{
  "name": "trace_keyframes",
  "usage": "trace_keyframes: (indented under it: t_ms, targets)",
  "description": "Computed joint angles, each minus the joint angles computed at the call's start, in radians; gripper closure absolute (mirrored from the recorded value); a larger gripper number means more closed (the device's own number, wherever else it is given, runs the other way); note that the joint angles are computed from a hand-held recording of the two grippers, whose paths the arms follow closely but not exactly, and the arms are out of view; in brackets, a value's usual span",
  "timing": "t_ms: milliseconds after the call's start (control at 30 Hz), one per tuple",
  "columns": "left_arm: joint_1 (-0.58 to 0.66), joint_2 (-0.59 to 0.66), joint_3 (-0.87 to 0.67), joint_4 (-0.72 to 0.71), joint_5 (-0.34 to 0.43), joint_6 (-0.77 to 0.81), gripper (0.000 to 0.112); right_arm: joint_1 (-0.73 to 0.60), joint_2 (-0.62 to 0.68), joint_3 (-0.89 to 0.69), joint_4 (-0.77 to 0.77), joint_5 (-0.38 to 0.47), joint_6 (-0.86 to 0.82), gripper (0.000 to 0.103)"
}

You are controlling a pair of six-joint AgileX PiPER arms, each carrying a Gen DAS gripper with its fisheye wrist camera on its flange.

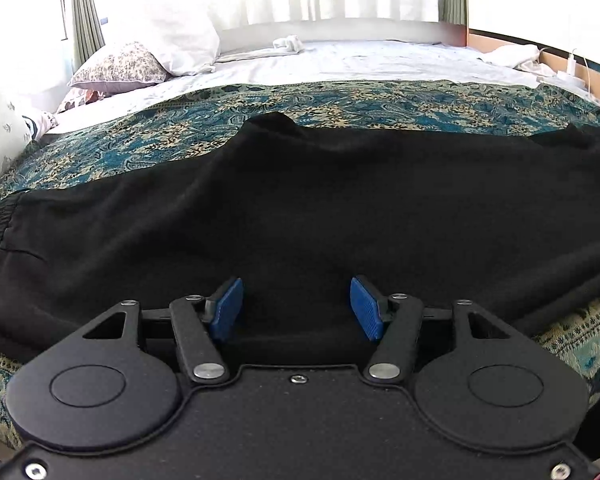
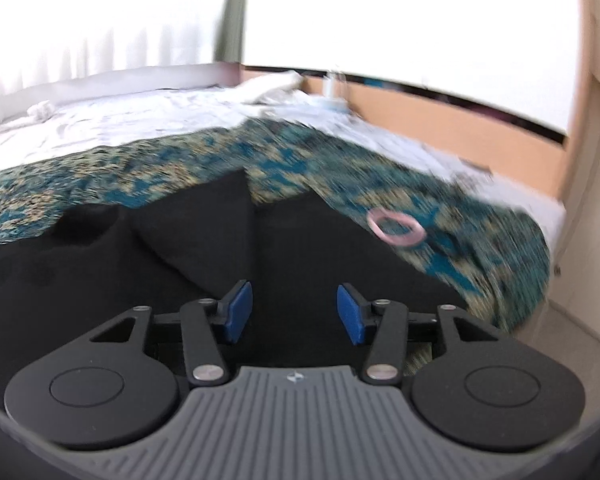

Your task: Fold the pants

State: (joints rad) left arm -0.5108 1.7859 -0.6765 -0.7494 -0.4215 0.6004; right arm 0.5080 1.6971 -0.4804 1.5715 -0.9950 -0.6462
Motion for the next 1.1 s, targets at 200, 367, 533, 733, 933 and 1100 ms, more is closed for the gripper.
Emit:
trace_keyframes:
  t_ms: [200, 367, 533, 733, 933, 1100]
  targets:
    - [-0.002, 0.003, 0.006, 0.011, -0.013, -0.014, 0.054, -0.116, 0.159, -0.26, -0.012, 0.125, -0.452, 0.036]
    - [0.0, 0.004, 0.006, 0.015, -0.011, -0.016, 0.054, -0.168, 0.242, -0.379, -0.019, 0.132, -0.513, 0.068]
    - [-0.002, 0.005, 0.005, 0.018, -0.014, -0.018, 0.054, -0.245, 0.165, -0.29, -0.031, 0.112, -0.236, 0.098]
    - [-0.002, 0.008, 0.004, 0.02, -0.015, -0.019, 0.053, -0.284, -0.006, -0.026, -0.077, 0.061, 0.086, 0.099]
    - [-0.001, 0.004, -0.004, -0.005, 0.001, 0.009, 0.053, -0.268, -0.033, 0.109, -0.121, 0.049, 0.316, 0.098]
    - [0.022, -0.011, -0.016, -0.002, 0.053, 0.025, 0.053, -0.239, -0.016, 0.164, -0.153, 0.011, 0.526, 0.098]
